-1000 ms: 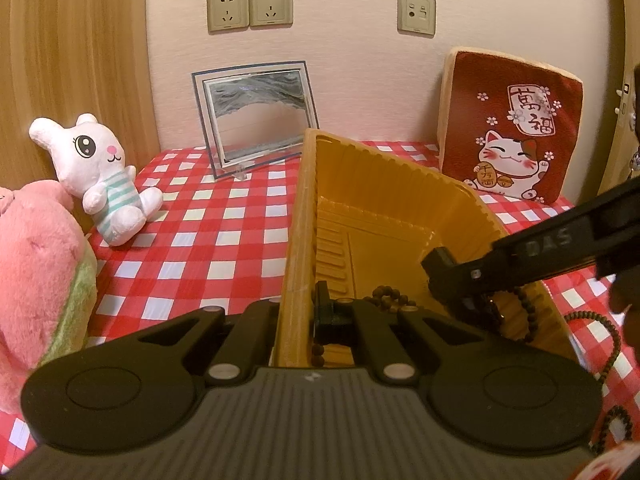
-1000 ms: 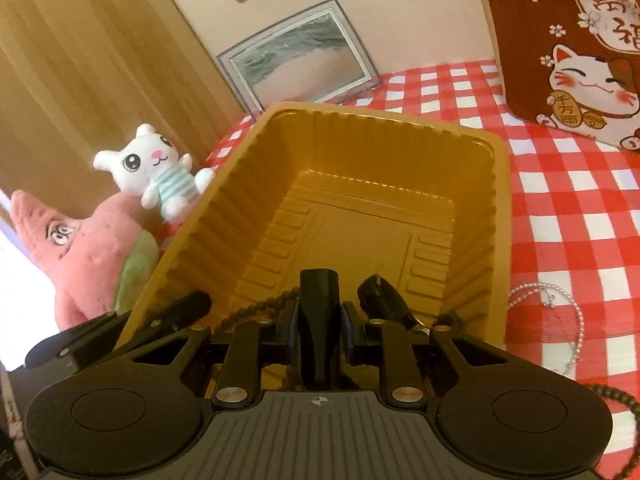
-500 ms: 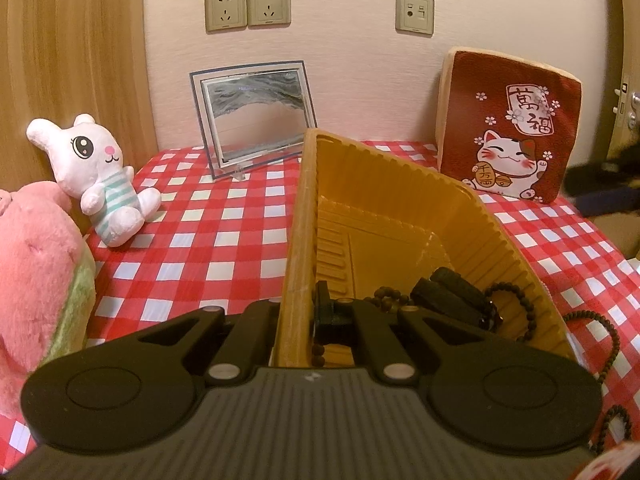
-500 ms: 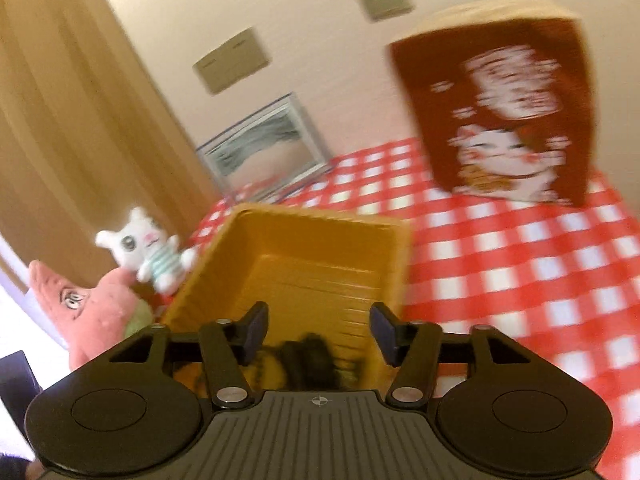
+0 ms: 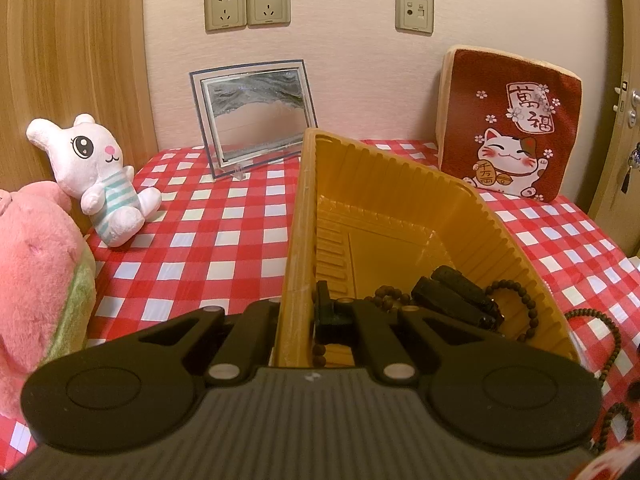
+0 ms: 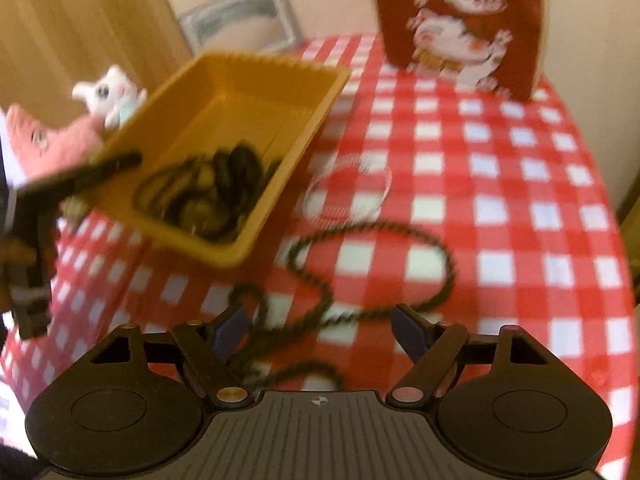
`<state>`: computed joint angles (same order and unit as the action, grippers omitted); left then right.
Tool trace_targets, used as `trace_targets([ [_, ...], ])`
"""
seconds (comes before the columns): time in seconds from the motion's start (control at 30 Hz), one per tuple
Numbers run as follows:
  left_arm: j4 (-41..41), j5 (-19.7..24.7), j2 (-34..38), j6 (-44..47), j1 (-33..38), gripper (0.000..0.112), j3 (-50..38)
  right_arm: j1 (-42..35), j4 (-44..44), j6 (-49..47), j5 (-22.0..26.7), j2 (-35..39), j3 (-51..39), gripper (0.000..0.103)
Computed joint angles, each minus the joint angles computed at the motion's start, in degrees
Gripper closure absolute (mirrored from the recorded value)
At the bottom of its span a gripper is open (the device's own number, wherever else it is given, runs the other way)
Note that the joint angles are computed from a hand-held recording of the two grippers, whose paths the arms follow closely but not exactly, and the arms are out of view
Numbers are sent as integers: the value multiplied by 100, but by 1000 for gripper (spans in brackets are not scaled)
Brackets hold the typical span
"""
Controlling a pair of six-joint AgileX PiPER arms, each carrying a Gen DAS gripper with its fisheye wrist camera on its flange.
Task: Organize jewelry
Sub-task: 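Move the right tool down to the long dark bead strand, then grasp the dark bead strand with the right tool and lower it into the tray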
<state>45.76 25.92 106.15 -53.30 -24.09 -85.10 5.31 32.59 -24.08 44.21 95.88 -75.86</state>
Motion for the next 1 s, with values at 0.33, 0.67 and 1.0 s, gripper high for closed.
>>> trace_targets([
  [0.33,-10,-17,-13,42,7,109,55,576,-244,-189,-386,687,-387,20],
  [0.67,8,-29,-7,5,9,109,49,1234,-1542,451,-1157,365,222,39],
  [1.0,7,-32,-6,12,11,109,48,1235,-1714,776,-1095,153,353,88],
])
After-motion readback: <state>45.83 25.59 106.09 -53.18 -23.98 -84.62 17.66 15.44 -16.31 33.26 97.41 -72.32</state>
